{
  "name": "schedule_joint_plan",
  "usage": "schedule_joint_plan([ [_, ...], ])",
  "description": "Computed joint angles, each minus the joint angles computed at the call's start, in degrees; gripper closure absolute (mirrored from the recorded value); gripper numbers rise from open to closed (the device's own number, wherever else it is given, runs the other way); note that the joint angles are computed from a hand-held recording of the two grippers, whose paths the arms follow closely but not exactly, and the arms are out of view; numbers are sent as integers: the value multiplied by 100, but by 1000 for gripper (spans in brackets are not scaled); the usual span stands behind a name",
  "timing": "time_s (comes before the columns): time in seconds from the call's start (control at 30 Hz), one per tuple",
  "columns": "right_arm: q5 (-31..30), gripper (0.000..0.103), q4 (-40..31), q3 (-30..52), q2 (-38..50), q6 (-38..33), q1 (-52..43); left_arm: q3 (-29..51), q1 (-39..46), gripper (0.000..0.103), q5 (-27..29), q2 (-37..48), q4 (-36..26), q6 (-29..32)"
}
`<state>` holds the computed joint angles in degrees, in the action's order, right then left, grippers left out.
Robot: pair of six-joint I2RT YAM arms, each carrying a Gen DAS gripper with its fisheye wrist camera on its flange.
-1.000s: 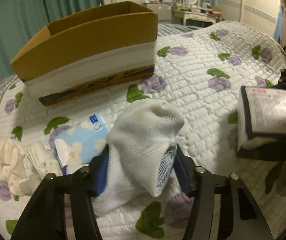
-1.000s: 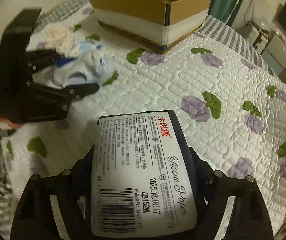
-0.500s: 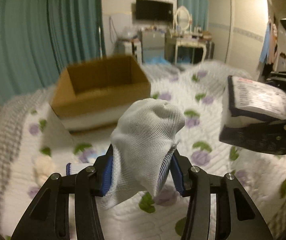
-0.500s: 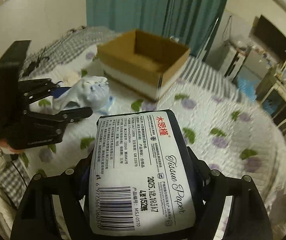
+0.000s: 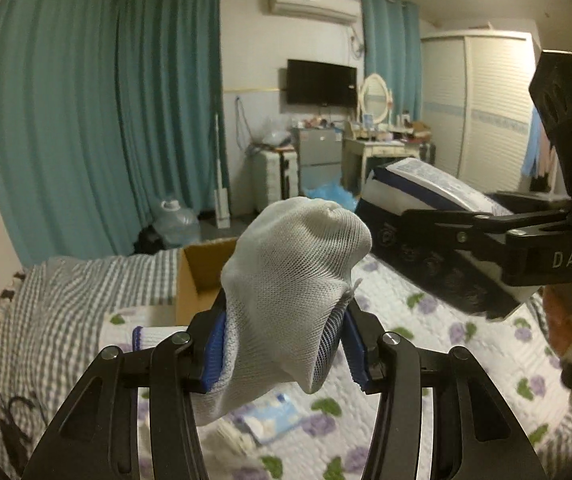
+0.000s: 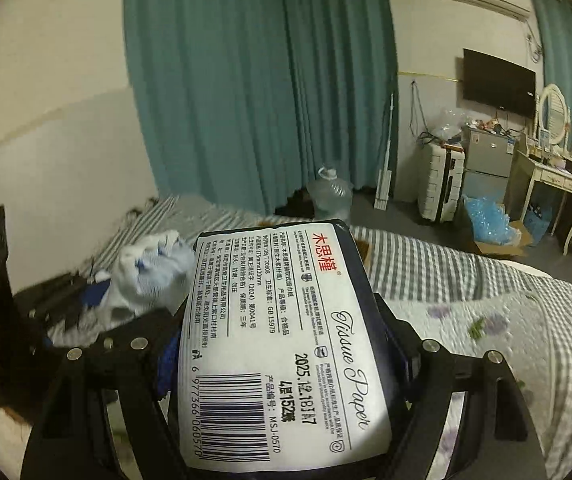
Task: Organize soft objects
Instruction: 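Carry both items into the cardboard box and open both grippers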
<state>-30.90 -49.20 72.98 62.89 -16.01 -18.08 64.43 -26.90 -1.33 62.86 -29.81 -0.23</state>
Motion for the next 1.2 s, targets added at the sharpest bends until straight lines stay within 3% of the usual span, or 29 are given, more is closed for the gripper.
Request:
schedule_joint_plan([
  [0.27, 766, 24, 2013, 189, 1619, 1382, 967, 707, 753, 54, 525, 2093, 1194, 246],
  [0.47, 1447, 24, 3108, 395, 2911, 1535, 1372, 1148, 891, 49, 548, 3403, 1786, 497],
  [0.63, 1565, 20, 3650, 712, 3775, 1585, 1424, 1456, 945, 46, 593, 4015, 1611, 507],
  [0.67, 1442, 15, 3809, 727, 3890, 1672, 1395, 1479, 935, 45, 599, 4087, 1619, 488],
  [0.73, 1193, 5, 4072, 755, 4056, 1834, 1346, 1423, 935, 41, 500, 4109, 1682, 485],
  [0.83, 1270, 3, 4308, 594, 3984, 1972, 1394, 1277, 899, 33, 333, 3977, 1826, 516],
  [0.93, 1603, 3, 4293, 489, 3782, 1828, 1532, 1060, 920, 33, 258, 3615, 1855, 485],
  [1.2, 2055, 3, 3850, -327, 2079, 1664, 1656, 643, 1175, 32, 527, 1943, 1351, 219],
])
